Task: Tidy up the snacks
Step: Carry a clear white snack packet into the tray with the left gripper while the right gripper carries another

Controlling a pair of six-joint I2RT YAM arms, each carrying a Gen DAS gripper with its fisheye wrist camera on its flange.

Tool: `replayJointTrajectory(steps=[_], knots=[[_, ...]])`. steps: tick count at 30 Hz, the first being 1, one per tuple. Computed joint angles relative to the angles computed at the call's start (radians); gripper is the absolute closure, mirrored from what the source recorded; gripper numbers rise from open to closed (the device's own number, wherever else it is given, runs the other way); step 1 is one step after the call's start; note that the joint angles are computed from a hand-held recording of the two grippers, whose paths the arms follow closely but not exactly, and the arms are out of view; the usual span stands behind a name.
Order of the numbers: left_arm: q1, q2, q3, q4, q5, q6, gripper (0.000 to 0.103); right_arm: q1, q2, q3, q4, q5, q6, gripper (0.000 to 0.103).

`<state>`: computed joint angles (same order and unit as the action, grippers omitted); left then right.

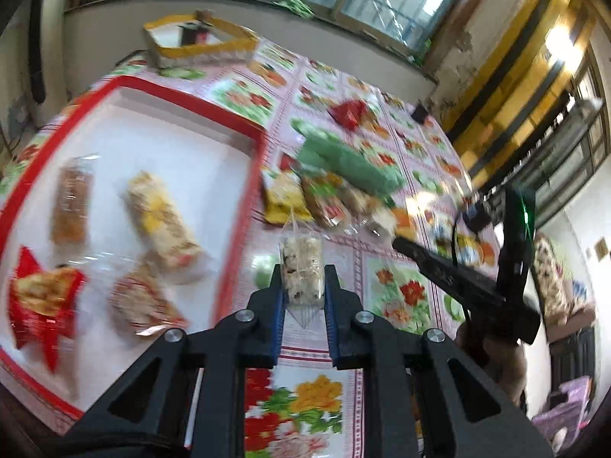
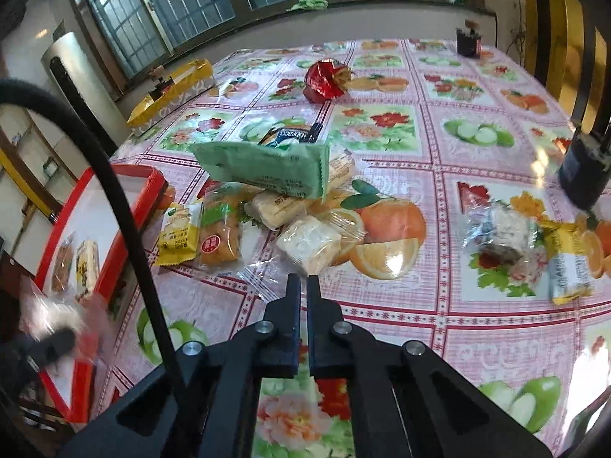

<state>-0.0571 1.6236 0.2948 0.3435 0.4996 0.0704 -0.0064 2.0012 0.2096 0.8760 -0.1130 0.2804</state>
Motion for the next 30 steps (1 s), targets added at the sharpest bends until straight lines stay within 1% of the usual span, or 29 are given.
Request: replayJointTrajectory(steps=[2,3,5,6,7,9,11,13,14,16,18,20,23,25,26,28,30], knots=[[0.063,-0.039,0.012,-0.045,0.010,0.025,0.084,-0.035,-0.003,0.001,-0.003,-0.055,0.018,0.103],[0.089,-0.045,0.020,-0.054,0.018,0.033,0.084,-0.060,-0.002,0.006,0.002,-0.078,0.043,0.098],[0.157,-0.071,0.036,-0.100,0.055,0.065,0.084,-0.080,-0.008,0.039,-0.052,-0.089,0.076,0.074],[0.173,-0.073,0.040,-0.104,0.060,0.071,0.084,-0.076,-0.013,0.062,-0.087,-0.074,0.100,0.045],[0.194,-0.078,0.045,-0.108,0.066,0.079,0.084,-0.061,-0.016,0.070,-0.090,-0.051,0.112,0.030],[0.223,-0.067,0.057,-0.107,0.078,0.091,0.084,-0.015,-0.022,0.128,-0.186,0.019,0.123,0.030],[0.255,-0.052,0.080,-0.127,0.104,0.102,0.084,0.009,0.017,0.212,-0.278,0.034,0.144,0.038],[0.278,-0.043,0.097,-0.136,0.116,0.107,0.084,0.073,0.028,0.268,-0.354,0.169,0.164,0.050],[0.286,-0.033,0.109,-0.136,0.116,0.105,0.084,0.095,0.038,0.281,-0.360,0.216,0.176,0.054],[0.314,-0.018,0.137,-0.163,0.129,0.119,0.084,0.130,0.060,0.299,-0.370,0.296,0.176,0.071],[0.326,0.011,0.168,-0.168,0.115,0.120,0.084,0.142,0.065,0.285,-0.349,0.312,0.157,0.071],[0.321,0.055,0.209,-0.173,0.095,0.106,0.084,0.138,0.051,0.234,-0.307,0.300,0.139,0.071],[0.313,0.114,0.269,-0.198,0.084,0.099,0.084,0.097,-0.018,0.119,-0.237,0.201,0.143,0.071],[0.298,0.146,0.304,-0.203,0.055,0.088,0.084,0.120,-0.125,0.014,-0.158,0.135,0.170,0.072],[0.291,0.161,0.322,-0.213,0.039,0.088,0.084,0.149,-0.179,-0.014,-0.143,0.117,0.168,0.072],[0.266,0.198,0.363,-0.222,-0.010,0.087,0.084,0.226,-0.261,-0.015,-0.131,0.071,0.128,0.072],[0.240,0.223,0.379,-0.200,-0.071,0.084,0.083,0.289,-0.258,0.056,-0.149,0.038,0.097,0.072]])
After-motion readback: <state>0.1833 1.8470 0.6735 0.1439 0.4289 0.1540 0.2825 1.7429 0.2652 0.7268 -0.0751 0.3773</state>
